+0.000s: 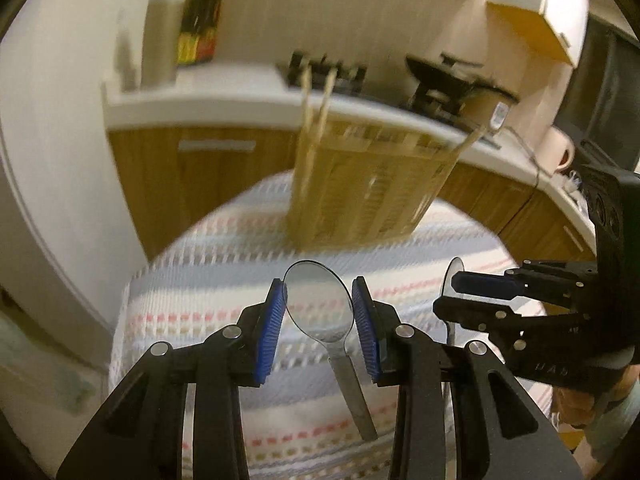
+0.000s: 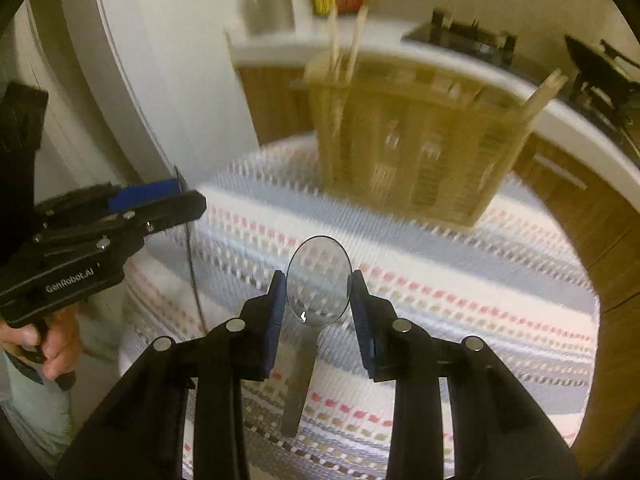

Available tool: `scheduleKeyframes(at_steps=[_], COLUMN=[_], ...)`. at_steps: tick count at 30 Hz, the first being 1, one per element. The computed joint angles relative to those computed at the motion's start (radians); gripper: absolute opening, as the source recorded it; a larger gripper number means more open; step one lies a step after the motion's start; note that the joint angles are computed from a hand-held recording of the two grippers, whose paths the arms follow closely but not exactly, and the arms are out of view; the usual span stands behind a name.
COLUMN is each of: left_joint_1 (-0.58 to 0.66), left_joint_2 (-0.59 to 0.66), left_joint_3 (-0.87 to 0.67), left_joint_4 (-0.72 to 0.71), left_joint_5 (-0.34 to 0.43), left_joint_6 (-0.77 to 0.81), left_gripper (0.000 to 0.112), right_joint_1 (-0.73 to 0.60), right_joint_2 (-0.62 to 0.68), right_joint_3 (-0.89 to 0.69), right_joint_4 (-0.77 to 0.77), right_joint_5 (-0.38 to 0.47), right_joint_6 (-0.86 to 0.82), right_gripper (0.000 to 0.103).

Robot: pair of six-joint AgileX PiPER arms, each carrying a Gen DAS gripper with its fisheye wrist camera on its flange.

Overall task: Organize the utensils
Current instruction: 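Lift both clear spoons and carry them over the beige basket, then lower both spoons into the basket and open both tools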

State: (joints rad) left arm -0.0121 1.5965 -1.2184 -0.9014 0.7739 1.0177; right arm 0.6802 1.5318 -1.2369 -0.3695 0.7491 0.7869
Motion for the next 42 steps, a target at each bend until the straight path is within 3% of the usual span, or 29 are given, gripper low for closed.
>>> scheduleKeyframes(at_steps=[5,10,13,17,20,28,36,42], left_joint_1=[-0.031,-0.09,-0.119,-0.172,-0.206,-0.286,-0.299,-0.293], left_joint_2=[-0.044,-0.034,0.01,0.067,0.129,0.295,0.421,0.449], left_joint_3=[-0.101,-0.26,-0.387,-0.523,-0.637,-0.845,-0.886,-0.85], left_joint_4=[-0.011,0.055,0.111,0.222,0.322,0.582,0.585,0.491], left_joint_5=[0.012,-0.029,-0.019,-0.052,-0.061,-0.171,-0.254,-0.275], left_joint_6=[-0.06,-0.163,-0.245,-0.35,-0.444,-0.63,-0.628,-0.533], left_gripper=[0.033,0.033,0.033,0.033,0.033,0.033,0.033,0.033], right_joint_1=[-0.022,-0.055,-0.059,-0.112,-0.207,-0.276,-0.341,-0.358], right_joint_2=[-0.111,-0.162,-0.148,-0.135,-0.123,-0.019,0.039,0.075], right_joint_3=[-0.024,-0.107,-0.192,-0.269,-0.298,-0.347,-0.246,-0.197], right_joint_4=[-0.08,-0.173,-0.275,-0.294,-0.209,-0.439,-0.635,-0.756], right_joint_5=[-0.008,-0.004,0.019,0.004,-0.099,-0.124,-0.217,-0.259], right_joint_6=[0.025,0.044,0.078,0.061,-0.016,0.111,0.308,0.428], right_gripper=[0.029,0.029,0.029,0.029,0.029,0.029,0.029,0.03])
